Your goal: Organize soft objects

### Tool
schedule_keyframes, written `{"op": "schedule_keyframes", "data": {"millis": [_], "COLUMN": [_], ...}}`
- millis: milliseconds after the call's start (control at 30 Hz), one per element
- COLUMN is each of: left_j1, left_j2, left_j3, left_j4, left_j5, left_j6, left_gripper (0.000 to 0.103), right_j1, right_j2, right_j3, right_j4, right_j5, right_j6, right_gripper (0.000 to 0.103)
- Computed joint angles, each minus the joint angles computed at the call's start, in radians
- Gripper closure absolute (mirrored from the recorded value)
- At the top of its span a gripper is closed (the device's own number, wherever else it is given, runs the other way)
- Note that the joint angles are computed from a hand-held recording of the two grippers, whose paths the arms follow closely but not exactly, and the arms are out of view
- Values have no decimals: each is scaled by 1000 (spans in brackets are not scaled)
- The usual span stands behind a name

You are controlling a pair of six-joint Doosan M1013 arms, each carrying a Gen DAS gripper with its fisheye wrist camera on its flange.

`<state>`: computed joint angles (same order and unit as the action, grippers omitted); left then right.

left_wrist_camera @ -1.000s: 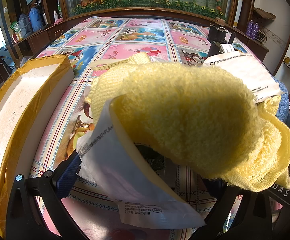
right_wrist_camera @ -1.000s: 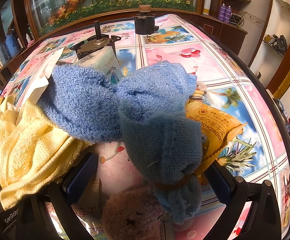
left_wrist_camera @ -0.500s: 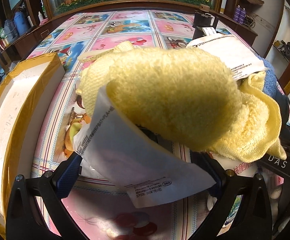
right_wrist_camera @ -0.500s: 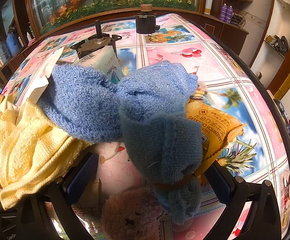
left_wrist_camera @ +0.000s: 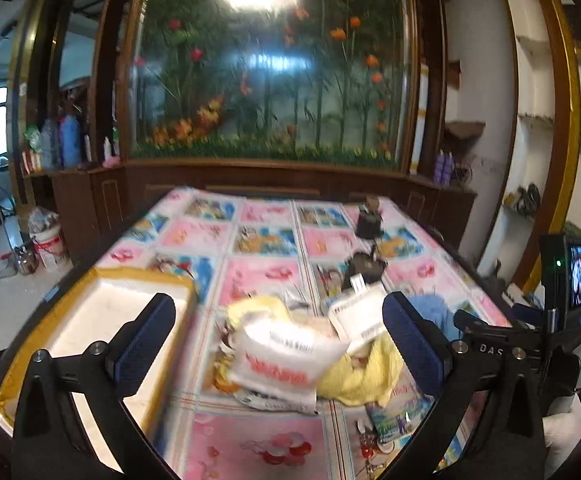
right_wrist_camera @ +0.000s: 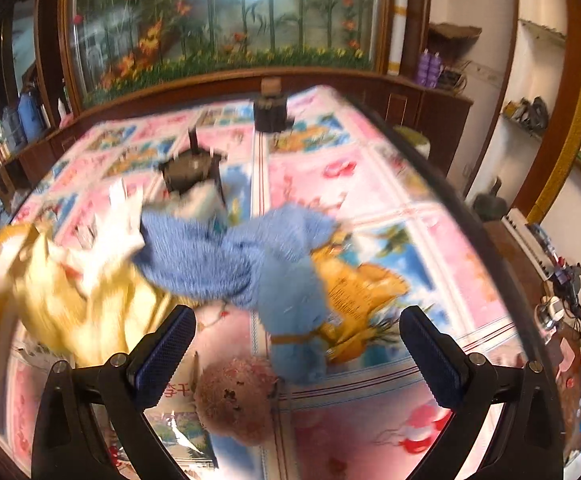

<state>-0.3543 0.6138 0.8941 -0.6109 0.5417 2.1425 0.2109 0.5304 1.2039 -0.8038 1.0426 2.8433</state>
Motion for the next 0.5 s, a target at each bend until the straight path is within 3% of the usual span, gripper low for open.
{"op": "schedule_keyframes", "data": {"millis": [33,133,167,233,333,433,467,500], "left_j1": [7,34,37,43,50,60,63,67], "left_j2": [-8,26,35,31,29,45,48,60], "left_j3": [2,-119,-151,-166,-178,-193,-190,-201], "left_j4": [-12,26,65,62,0,-46,-50,-46], "left_j5": [-22,77,74,-4,-74,11,57,148], "left_j6": [-1,-36,-49,0,120,156,141,121], "left_gripper": [0,0,0,0,0,0,0,0], "right_j1": [6,32,43,61,56,44,44,43], "right_j2": [-11,-42,-50,-65,-100,-103,-103,-103], "right_j3": [8,27,30,30,36,-15,-24,-24], "right_j4": [-39,-201,-273,-422,-547,-513,-503,-490], "right_j5": [1,9,25,48,-37,-74,-82,-98], "right_j6": [23,111,142,185,168,68,56,55], "right_gripper": [1,1,0,0,0,0,0,0]}}
